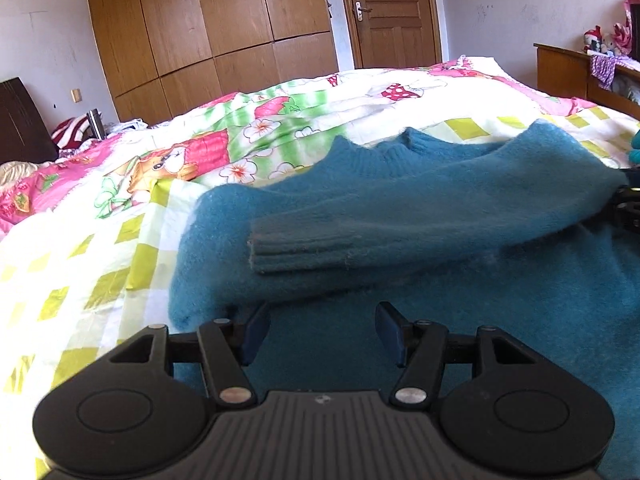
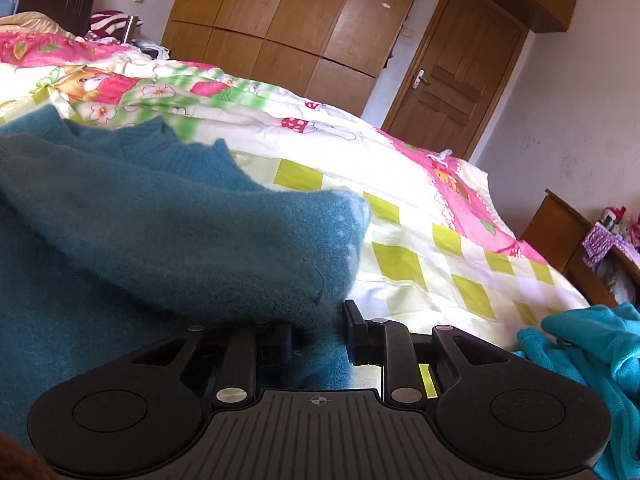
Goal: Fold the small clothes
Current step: 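Smooth the folded sweater with both grippers and withdraw them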
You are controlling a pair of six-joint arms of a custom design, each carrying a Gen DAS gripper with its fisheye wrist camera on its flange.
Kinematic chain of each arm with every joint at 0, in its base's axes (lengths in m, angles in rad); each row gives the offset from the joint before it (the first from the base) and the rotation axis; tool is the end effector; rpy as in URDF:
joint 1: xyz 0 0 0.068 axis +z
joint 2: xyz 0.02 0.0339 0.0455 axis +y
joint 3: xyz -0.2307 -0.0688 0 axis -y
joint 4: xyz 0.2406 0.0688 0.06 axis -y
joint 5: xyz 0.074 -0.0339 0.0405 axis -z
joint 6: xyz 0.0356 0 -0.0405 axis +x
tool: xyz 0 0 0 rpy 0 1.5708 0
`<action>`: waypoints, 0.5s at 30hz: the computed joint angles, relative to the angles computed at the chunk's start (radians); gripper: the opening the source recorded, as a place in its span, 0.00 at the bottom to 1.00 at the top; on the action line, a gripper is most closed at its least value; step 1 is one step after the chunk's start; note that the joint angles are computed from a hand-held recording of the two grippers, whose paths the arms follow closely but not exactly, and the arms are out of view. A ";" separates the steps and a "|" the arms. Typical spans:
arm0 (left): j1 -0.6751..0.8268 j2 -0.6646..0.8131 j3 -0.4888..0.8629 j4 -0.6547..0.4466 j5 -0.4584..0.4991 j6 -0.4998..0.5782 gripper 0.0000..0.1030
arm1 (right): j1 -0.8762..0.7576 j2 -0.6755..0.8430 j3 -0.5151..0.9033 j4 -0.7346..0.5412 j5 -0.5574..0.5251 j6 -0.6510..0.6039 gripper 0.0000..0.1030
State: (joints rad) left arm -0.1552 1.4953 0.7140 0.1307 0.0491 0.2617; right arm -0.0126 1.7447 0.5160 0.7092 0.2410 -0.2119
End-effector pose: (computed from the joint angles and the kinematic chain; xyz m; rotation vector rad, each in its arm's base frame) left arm 0.2989 -0.0485 0.1504 0.4859 2.1667 0.0041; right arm 0.2913 -0.0122 0.0803 -0.0619 2.0962 -0.3876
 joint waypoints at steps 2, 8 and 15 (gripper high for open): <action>0.001 0.064 0.034 0.025 -0.022 0.034 0.68 | -0.002 -0.058 -0.037 -0.017 -0.006 0.001 0.23; 0.063 0.104 0.053 0.017 0.008 0.021 0.76 | 0.097 -0.164 -0.156 0.046 0.081 -0.049 0.31; 0.221 0.005 0.013 -0.089 0.196 -0.026 0.70 | 0.154 -0.100 -0.111 0.055 0.080 -0.065 0.39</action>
